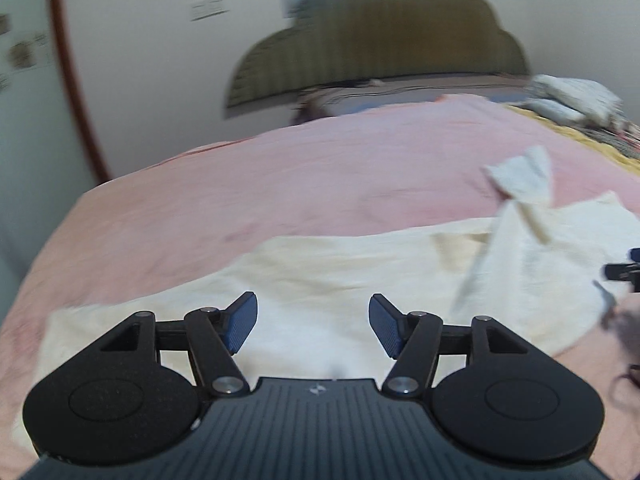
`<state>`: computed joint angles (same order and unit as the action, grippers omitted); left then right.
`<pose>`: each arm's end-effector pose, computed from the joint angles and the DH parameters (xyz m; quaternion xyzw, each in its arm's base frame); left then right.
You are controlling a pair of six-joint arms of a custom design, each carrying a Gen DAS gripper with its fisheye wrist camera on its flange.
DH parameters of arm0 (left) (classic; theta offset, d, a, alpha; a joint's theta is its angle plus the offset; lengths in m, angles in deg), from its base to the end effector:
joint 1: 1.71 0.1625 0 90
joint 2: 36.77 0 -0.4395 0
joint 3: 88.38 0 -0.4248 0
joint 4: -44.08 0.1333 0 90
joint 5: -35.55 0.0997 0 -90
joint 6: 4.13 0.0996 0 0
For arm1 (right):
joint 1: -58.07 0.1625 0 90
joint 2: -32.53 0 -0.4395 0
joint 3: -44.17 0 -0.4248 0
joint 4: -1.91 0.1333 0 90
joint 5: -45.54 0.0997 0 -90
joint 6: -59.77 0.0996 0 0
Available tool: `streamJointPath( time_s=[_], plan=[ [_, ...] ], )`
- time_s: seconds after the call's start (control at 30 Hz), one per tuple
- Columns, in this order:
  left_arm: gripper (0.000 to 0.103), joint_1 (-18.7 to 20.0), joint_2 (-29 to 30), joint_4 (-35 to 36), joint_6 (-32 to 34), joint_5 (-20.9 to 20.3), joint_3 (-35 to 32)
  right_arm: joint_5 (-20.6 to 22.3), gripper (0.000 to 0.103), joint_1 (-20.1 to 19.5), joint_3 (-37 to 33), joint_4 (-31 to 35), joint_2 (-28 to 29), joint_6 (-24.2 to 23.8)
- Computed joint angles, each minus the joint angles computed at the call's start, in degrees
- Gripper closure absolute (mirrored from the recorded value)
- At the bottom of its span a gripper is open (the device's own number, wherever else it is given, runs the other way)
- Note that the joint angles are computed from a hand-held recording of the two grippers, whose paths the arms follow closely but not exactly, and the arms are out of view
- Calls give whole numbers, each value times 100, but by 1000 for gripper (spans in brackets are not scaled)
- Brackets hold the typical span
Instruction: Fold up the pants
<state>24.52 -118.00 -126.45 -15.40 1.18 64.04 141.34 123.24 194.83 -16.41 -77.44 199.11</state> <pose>-0.1842 -0.3310 0.1554 0.3558 0.8074 -0.3404 0.3250 0.0171 -0.2566 0.1687 0.0864 -0.8257 0.4447 0.3360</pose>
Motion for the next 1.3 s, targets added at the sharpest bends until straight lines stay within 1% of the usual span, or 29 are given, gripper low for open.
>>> streamJointPath(
  time_s=[0.03,0.07,0.1,0.17,0.23,0.3,0.33,0.4,0.43,0.5,0.6,0.67,0.7,0.73,0.8,0.83,0.87,0.9,0.93,0.97,1.0,1.07,1.1,1.2,1.3],
  plan=[
    [36,-13,204,-272,176,-171,-3,90,24,-201,-146,210,132,60],
    [36,-14,375,-509,320,-329,-15,419,24,-163,-249,182,277,144],
    [35,-41,583,-745,380,-479,-24,534,24,-87,-226,24,274,160],
    [35,-60,1010,-1156,437,-744,-68,722,24,255,-273,-261,388,199],
    [35,-20,1496,-1579,556,-1007,-121,1025,24,801,-398,-653,661,149],
    [35,-29,1886,-1828,594,-1183,-157,1605,24,1449,-694,-1121,1197,-127],
    [35,-33,2019,-1935,625,-1244,-143,1883,24,1761,-877,-1384,1498,-423],
    [35,-10,2365,-2047,595,-1264,-169,2116,24,2068,-1242,-1686,2004,-1022],
    [35,5,2461,-2087,604,-1284,-156,2286,24,2193,-1476,-1763,2275,-1248],
    [35,26,2593,-2141,603,-1274,-143,2625,24,2357,-1970,-1806,2803,-1480],
    [34,72,2623,-2251,616,-1277,-114,3259,24,2451,-2793,-1731,3596,-1563],
    [33,81,2652,-2315,645,-1270,-108,3571,24,2412,-3334,-1369,4004,-1404],
    [33,85,2668,-2359,666,-1265,-94,3625,24,2350,-3608,-1022,4164,-1160],
    [32,85,2675,-2364,681,-1262,-107,3601,25,2274,-3838,-614,4267,-858],
    [32,104,2666,-2402,716,-1280,-91,3396,25,2118,-4039,-138,4273,-267],
    [32,118,2680,-2413,724,-1289,-104,3276,28,2051,-4093,56,4227,-12],
    [31,138,2681,-2406,723,-1299,-120,3206,48,2006,-4108,158,4175,143],
    [31,157,2664,-2349,709,-1310,-155,3158,64,1973,-4112,232,4127,231],
    [31,167,2657,-2335,696,-1319,-163,3121,70,1948,-4099,284,4080,256],
    [31,174,2653,-2341,691,-1323,-167,3093,81,1931,-4064,281,4031,244],
    [31,180,2646,-2340,687,-1322,-176,3053,86,1915,-3984,207,3959,255],
    [31,183,2621,-2317,700,-1330,-182,2860,91,1859,-3757,12,3730,404],
    [31,178,2622,-2343,720,-1324,-175,2665,91,1805,-3581,-100,3548,551],
    [31,116,2633,-2385,748,-1235,-149,2013,91,1583,-2995,-246,2824,1180],
    [31,53,2674,-2366,777,-1208,-156,1183,91,1112,-2330,-206,1860,1946]
  ],
)
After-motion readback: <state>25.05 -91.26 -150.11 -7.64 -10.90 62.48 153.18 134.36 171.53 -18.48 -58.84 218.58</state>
